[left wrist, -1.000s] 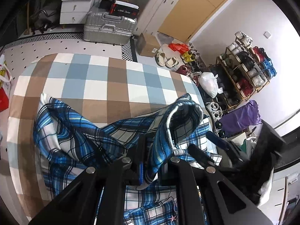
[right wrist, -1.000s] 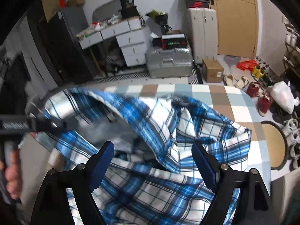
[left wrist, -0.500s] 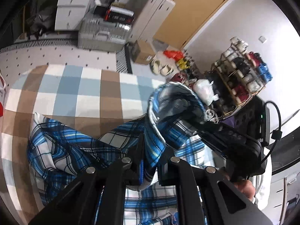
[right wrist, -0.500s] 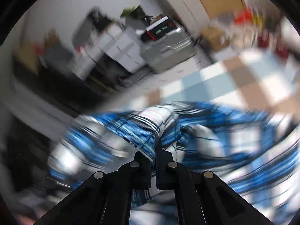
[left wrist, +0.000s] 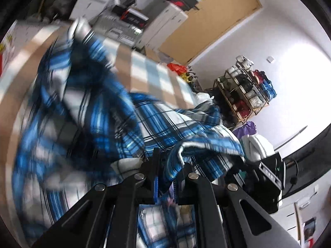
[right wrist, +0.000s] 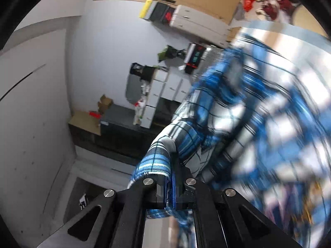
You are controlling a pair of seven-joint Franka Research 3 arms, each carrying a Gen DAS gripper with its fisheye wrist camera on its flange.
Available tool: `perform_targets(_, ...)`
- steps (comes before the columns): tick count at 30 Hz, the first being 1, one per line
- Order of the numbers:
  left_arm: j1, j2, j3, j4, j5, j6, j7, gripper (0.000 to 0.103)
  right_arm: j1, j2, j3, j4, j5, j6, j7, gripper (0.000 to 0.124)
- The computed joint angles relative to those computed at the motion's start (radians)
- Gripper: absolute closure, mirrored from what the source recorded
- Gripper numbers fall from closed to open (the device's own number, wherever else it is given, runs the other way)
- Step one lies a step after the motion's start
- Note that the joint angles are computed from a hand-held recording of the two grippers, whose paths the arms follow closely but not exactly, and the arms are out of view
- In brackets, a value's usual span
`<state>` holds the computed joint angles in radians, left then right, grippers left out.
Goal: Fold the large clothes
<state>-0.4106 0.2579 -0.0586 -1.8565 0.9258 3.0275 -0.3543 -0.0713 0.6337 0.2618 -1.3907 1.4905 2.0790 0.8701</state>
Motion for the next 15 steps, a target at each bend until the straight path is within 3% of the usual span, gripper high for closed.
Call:
perform_targets(2, -0.027, -0.009, 0.019, -0.029, 0.047, -0.001, -0.063, 0.098, -0.009, -0.07, -0.011, -0.115, 0.0, 0.01, -0.028, 0.119)
perform_targets(6, -0.012, -0.015, -0.007, -0.055, 0.046, 0.005, -0.082, 0.098, 0.024, -0.176, -0.065, -0.256, -0.049, 0.062, -0.027, 0.119)
perform_targets(10, 0.048, -0.014, -0.112, -0.061, -0.168, -0.11, 0.18, 0.098, 0.077, -0.25, -0.121, -0.36, -0.163, 0.119, -0.001, 0.118)
perform_targets(12, 0.06, -0.008, -0.125, -0.069, -0.24, -0.104, 0.251, 0.098, 0.111, -0.264, -0.148, -0.383, -0.28, 0.141, 0.05, 0.118)
perform_targets(15, 0.058, -0.001, -0.123, -0.073, -0.302, -0.099, 0.324, 0.098, 0.107, -0.265, -0.16, -0.387, -0.351, 0.081, 0.073, 0.118)
